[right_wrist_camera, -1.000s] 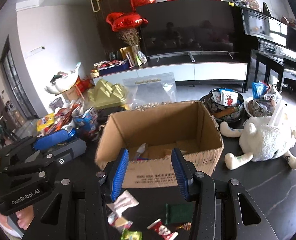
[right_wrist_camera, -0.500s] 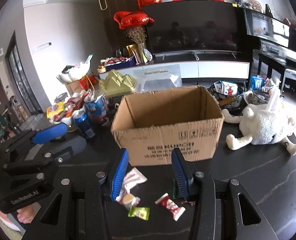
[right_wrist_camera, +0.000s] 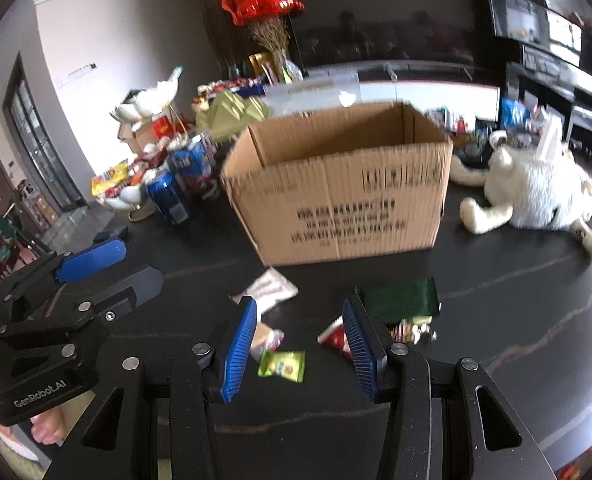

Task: Organize snacks
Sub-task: 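Reach to the snack pile and grasp the white pastry packet with the left tool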

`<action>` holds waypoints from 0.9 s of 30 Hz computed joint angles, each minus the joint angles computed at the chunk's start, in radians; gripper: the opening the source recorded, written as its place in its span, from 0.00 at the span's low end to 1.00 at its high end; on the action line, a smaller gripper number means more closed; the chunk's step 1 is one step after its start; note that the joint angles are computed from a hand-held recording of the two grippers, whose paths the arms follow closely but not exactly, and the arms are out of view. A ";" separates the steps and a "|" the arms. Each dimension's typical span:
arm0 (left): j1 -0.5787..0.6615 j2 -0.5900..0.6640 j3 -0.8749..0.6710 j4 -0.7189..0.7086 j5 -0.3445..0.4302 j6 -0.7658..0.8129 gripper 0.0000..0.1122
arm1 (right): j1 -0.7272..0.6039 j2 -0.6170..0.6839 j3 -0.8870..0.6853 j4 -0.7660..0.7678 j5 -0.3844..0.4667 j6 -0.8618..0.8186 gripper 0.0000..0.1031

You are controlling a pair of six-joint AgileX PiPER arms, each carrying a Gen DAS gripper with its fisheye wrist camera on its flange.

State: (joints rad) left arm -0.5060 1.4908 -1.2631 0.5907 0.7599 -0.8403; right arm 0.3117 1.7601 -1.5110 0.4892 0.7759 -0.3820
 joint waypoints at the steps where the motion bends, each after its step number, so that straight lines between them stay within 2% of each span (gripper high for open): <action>1: 0.003 0.003 0.006 -0.007 -0.003 0.002 0.51 | 0.001 0.005 0.004 -0.003 0.004 0.004 0.45; 17: 0.127 0.140 0.018 -0.219 -0.094 0.183 0.51 | 0.020 0.196 -0.094 -0.074 0.094 0.070 0.45; 25: 0.174 0.237 -0.021 -0.283 -0.114 0.262 0.51 | 0.029 0.287 -0.162 -0.126 0.106 0.092 0.45; 27: 0.185 0.260 -0.031 -0.295 -0.118 0.283 0.51 | 0.033 0.288 -0.157 -0.138 0.081 0.090 0.45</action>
State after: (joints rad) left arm -0.3213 1.7507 -1.2941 0.2958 0.6423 -0.5575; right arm 0.3449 2.0484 -1.6684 0.3514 0.8573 -0.2921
